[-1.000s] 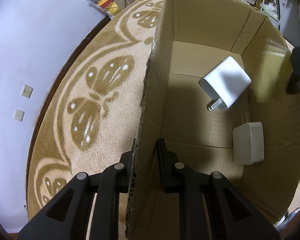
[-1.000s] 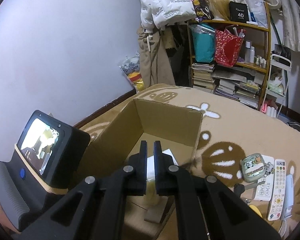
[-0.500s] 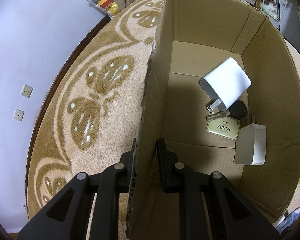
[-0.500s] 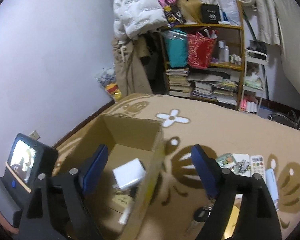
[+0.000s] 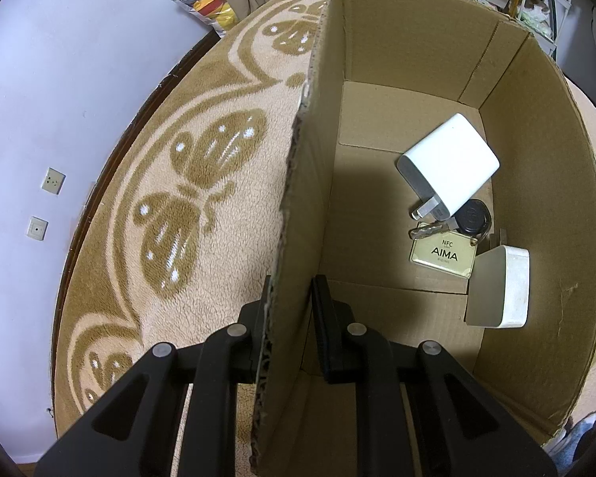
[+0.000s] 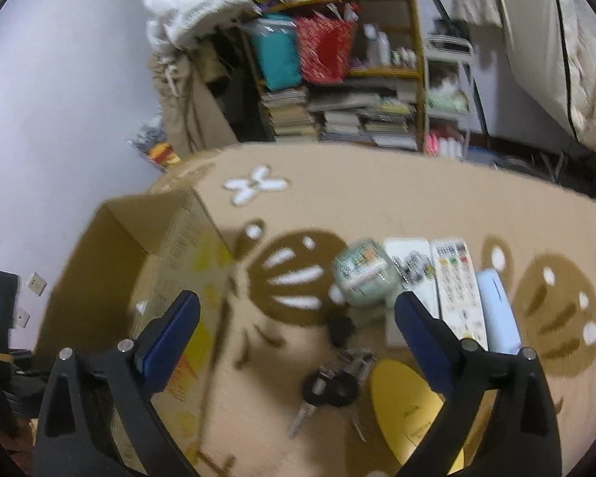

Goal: Organize rigid objects
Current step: 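Move the right tool back and grasp the black car keys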

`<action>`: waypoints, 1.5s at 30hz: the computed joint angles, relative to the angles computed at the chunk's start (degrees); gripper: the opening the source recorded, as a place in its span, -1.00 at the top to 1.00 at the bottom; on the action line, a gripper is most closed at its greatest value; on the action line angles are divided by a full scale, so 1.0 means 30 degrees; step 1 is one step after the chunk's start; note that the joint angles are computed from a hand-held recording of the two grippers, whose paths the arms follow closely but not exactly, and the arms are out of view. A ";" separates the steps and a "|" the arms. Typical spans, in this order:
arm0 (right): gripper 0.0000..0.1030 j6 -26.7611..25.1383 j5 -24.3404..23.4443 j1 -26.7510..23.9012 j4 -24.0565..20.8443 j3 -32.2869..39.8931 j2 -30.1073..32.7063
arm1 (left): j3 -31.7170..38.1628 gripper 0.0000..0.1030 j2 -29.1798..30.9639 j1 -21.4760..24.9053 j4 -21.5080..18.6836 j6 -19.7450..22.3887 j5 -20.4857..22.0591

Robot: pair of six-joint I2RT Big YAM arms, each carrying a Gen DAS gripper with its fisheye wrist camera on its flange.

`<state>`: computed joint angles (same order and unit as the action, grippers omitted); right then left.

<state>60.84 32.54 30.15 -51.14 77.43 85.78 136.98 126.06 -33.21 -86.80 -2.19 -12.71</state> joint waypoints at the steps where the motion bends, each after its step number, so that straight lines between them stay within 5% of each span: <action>1: -1.00 0.0307 -0.0284 -0.0131 -0.0122 -0.0171 -0.0004 | -0.0030 0.69 -0.0013 -0.0002 0.0020 0.0021 -0.0018; 7: -1.00 0.1207 -0.1801 -0.0598 -0.0043 -0.1296 -0.0176 | -0.0114 0.68 -0.0040 0.0000 0.0076 0.0049 -0.0044; 11: -1.00 0.1121 -0.3090 -0.0886 0.1347 -0.2236 -0.0258 | -0.0114 0.67 -0.0040 0.0000 0.0076 0.0049 -0.0044; 18: -0.67 0.1500 -0.5024 -0.1208 0.1296 -0.2296 0.0426 | -0.0192 0.66 -0.0069 0.0040 0.0098 0.0068 -0.0015; 23: -0.36 0.1119 -0.5178 -0.1173 0.1573 -0.2244 0.0674 | -0.0161 0.66 -0.0071 0.0063 0.0070 0.0139 -0.0034; 45: -0.25 0.0462 -0.4494 -0.0863 -0.0991 -0.0355 0.2549 | -0.0338 0.66 -0.0129 0.0078 0.0185 0.0328 -0.0167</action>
